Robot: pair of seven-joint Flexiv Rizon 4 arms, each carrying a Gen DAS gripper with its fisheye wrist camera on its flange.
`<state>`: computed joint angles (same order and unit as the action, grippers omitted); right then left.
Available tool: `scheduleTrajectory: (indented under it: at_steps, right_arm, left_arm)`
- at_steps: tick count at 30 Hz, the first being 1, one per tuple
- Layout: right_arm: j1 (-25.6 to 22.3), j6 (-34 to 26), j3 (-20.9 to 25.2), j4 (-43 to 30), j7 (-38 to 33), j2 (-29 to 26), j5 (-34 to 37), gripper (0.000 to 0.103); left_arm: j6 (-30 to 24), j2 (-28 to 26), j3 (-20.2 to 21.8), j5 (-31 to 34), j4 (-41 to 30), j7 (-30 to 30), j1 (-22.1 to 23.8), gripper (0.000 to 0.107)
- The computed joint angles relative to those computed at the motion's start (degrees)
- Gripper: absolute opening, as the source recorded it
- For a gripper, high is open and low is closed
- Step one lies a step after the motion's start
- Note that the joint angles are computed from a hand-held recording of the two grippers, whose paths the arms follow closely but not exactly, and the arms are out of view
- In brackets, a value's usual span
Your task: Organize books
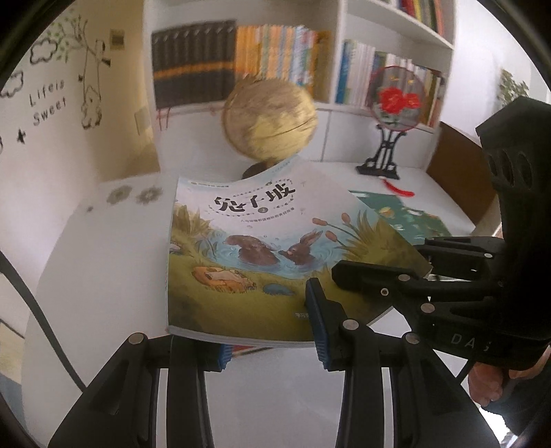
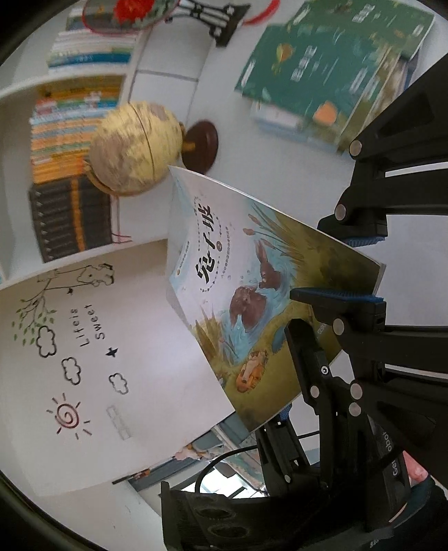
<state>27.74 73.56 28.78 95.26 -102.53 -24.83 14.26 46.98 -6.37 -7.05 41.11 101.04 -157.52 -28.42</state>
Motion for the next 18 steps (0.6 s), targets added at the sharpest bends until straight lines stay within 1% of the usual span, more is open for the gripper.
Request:
scheduleTrajectory:
  at_steps: [2, 4, 6, 8, 12, 14, 16, 18]
  right_arm:
    - [4.7, 0.1, -3.8, -2.1, 4.9, -2.7, -3.9, 0.019]
    - [7.4, -0.8, -5.9, -4.5, 9.0, -5.4, -7.0, 0.019]
    - [8.0, -1.8, -6.2, -6.3, 11.1, -7.4, -8.8, 0.019]
    - [8.6, -3.0, -6.4, -8.6, 13.3, -9.8, -10.1, 0.02]
    - [9.4, -4.9, -6.8, -12.2, 16.6, -13.6, -12.0, 0.02]
    - [9.5, -6.4, -6.9, -13.8, 17.7, -15.3, -12.7, 0.02]
    - [9.5, -7.3, -7.0, -14.4, 18.8, -16.0, -12.9, 0.02]
    - [8.6, -8.7, -6.0, -15.1, 19.6, -16.8, -11.8, 0.02]
  left_arm:
    - [4.8, 0.2, 1.3, -2.6, 3.2, 2.2, 2.1, 0.034]
    - [9.0, 0.0, 2.3, -5.3, 5.7, 4.1, 4.0, 0.034]
    - [13.9, -0.4, 3.3, -8.2, 8.5, 5.6, 5.9, 0.034]
    - [17.2, -1.0, 3.9, -10.0, 10.2, 6.9, 7.0, 0.034]
    - [21.2, -2.8, 5.0, -13.2, 12.7, 10.2, 8.2, 0.034]
    - [23.3, -3.4, 5.1, -16.2, 14.3, 12.9, 8.8, 0.034]
    - [24.3, -3.8, 5.1, -18.7, 15.5, 15.5, 8.8, 0.034]
    - [24.5, -3.7, 5.7, -19.2, 16.3, 16.1, 8.1, 0.037]
